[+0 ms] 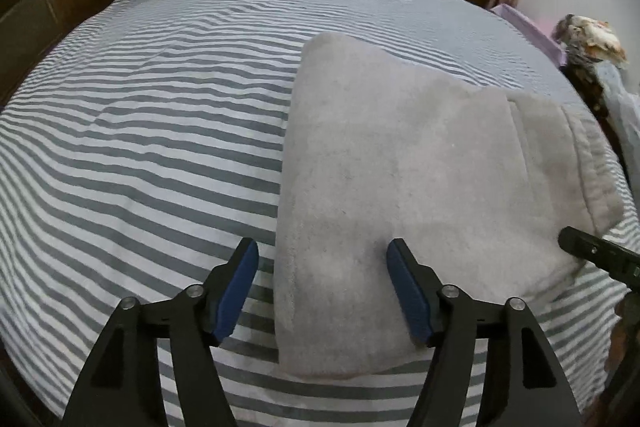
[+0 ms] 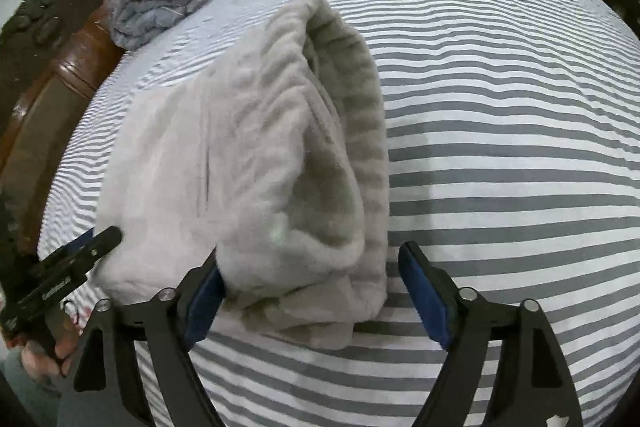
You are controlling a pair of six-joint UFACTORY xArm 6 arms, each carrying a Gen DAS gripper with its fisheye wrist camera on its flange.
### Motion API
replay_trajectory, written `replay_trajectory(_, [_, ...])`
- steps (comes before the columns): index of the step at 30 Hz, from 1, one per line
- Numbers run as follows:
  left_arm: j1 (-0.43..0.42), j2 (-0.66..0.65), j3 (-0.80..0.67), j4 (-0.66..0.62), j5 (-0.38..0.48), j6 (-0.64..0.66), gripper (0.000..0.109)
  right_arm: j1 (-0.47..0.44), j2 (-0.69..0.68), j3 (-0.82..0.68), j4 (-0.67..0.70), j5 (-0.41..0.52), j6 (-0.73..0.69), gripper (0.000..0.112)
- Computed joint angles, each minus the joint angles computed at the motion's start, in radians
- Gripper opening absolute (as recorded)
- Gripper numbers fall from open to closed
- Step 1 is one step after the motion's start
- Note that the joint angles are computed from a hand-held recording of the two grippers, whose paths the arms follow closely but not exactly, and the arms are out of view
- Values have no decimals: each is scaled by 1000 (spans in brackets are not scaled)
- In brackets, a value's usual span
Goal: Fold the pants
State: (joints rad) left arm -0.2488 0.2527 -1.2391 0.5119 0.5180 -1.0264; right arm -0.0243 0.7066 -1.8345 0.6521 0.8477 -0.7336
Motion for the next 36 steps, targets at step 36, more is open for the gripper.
replay_trajectory(36, [-461, -381, 91, 249, 641, -412, 78, 40, -866, 919, 256, -357, -392, 94])
